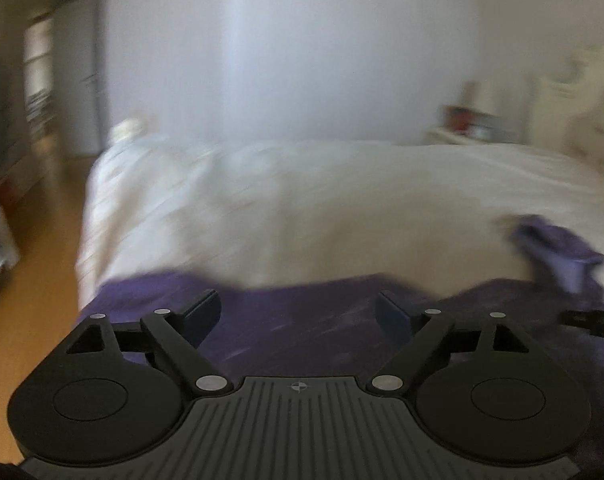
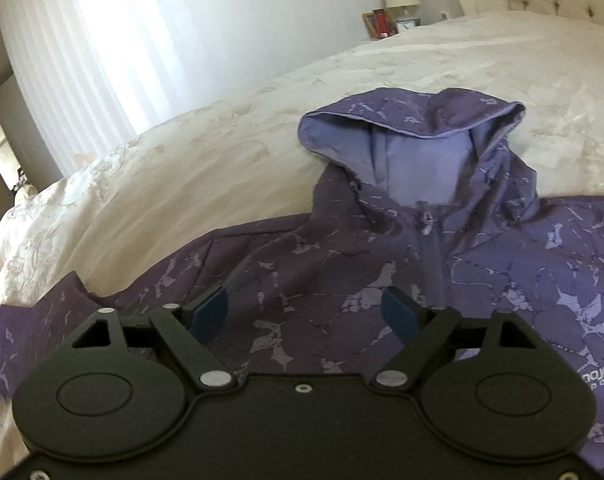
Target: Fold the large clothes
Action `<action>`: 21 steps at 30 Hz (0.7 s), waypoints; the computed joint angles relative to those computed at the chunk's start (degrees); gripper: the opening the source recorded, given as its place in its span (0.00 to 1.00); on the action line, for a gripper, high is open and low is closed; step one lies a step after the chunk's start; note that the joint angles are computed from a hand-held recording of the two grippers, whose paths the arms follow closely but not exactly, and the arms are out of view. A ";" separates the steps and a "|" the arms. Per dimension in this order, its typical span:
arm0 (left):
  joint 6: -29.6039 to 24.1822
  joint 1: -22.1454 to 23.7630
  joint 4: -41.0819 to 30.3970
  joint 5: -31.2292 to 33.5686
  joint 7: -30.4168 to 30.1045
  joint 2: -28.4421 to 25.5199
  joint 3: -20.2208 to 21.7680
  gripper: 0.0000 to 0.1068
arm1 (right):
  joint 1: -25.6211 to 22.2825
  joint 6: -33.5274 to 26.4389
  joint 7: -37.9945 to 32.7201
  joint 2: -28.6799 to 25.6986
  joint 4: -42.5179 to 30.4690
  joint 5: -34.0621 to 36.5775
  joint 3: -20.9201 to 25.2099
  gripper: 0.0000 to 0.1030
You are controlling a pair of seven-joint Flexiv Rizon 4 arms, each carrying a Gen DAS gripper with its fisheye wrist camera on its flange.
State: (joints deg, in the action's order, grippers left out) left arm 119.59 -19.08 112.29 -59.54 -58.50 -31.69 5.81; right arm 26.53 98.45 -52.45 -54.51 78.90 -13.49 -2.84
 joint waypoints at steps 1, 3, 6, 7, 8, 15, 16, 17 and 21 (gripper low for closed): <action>-0.01 -1.18 -0.04 -4.23 0.96 -0.29 1.29 0.79 | 0.05 0.03 -0.18 -0.06 -0.06 -0.15 0.04 0.84; 0.07 -1.38 -0.84 -11.07 2.36 -0.79 1.25 0.79 | 0.28 0.08 -0.56 -0.16 -0.07 -0.41 -0.13 0.84; -0.08 0.43 -3.50 -21.58 3.78 -2.13 -0.87 0.79 | 0.46 -0.39 -1.08 -0.26 -0.18 -0.80 -0.13 0.84; 0.21 1.23 -3.50 -23.22 3.27 -2.02 -1.73 0.79 | 0.48 -0.50 -1.23 -0.28 -0.21 -0.89 -0.09 0.84; 0.03 2.37 -2.74 -22.63 0.95 -1.75 -2.36 0.79 | 0.50 -0.52 -1.36 -0.31 -0.24 -0.95 -0.07 0.84; -0.94 16.00 3.89 1.30 -25.74 -1.20 -8.01 0.79 | -0.01 -1.15 -2.42 -0.58 -0.54 -1.56 1.01 0.84; -1.15 17.11 3.78 3.51 -27.41 -1.44 -8.10 0.78 | -0.06 -1.22 -2.54 -0.58 -0.55 -1.60 1.16 0.84; -1.59 17.99 3.29 5.46 -28.66 -1.89 -8.14 0.77 | -0.13 -1.26 -2.65 -0.58 -0.58 -1.63 1.30 0.84; 0.64 17.90 4.22 9.45 -32.20 -1.96 -6.65 0.18 | -0.36 -1.51 -2.99 -0.73 -0.86 -1.70 1.66 0.84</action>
